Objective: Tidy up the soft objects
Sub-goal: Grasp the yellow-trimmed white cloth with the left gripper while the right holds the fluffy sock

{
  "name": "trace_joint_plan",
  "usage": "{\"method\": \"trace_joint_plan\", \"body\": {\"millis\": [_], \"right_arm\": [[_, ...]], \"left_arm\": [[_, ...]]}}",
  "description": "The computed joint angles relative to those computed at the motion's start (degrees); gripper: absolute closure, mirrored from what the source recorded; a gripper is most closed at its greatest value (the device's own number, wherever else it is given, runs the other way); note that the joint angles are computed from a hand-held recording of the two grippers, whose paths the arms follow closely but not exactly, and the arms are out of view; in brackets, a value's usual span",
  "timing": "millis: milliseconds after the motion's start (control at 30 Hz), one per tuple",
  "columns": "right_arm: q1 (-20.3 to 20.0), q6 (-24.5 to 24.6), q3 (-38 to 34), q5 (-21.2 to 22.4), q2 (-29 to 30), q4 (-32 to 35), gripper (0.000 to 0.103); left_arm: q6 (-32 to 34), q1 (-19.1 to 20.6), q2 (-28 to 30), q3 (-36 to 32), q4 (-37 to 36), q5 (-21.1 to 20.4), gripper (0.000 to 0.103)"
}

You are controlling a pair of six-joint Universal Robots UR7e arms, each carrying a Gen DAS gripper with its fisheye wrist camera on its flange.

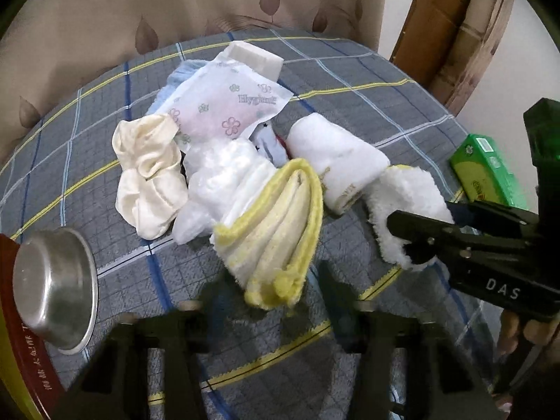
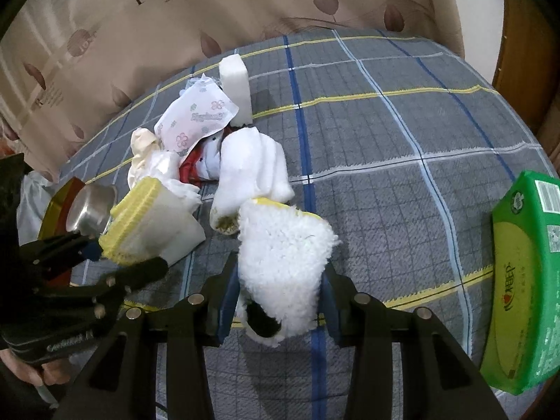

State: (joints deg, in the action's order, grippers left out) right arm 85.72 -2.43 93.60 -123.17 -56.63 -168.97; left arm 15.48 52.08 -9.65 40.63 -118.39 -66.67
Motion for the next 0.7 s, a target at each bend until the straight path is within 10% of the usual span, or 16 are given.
{"method": "trace_joint_plan", "body": {"millis": [700], "right_arm": [[0.7,-2.4,0.1,-1.5,0.6,-3.0,0.064]], "left_arm": [[-0.9,0.5,-9.5,10.6,-5.6,1.2,0.082]]}}
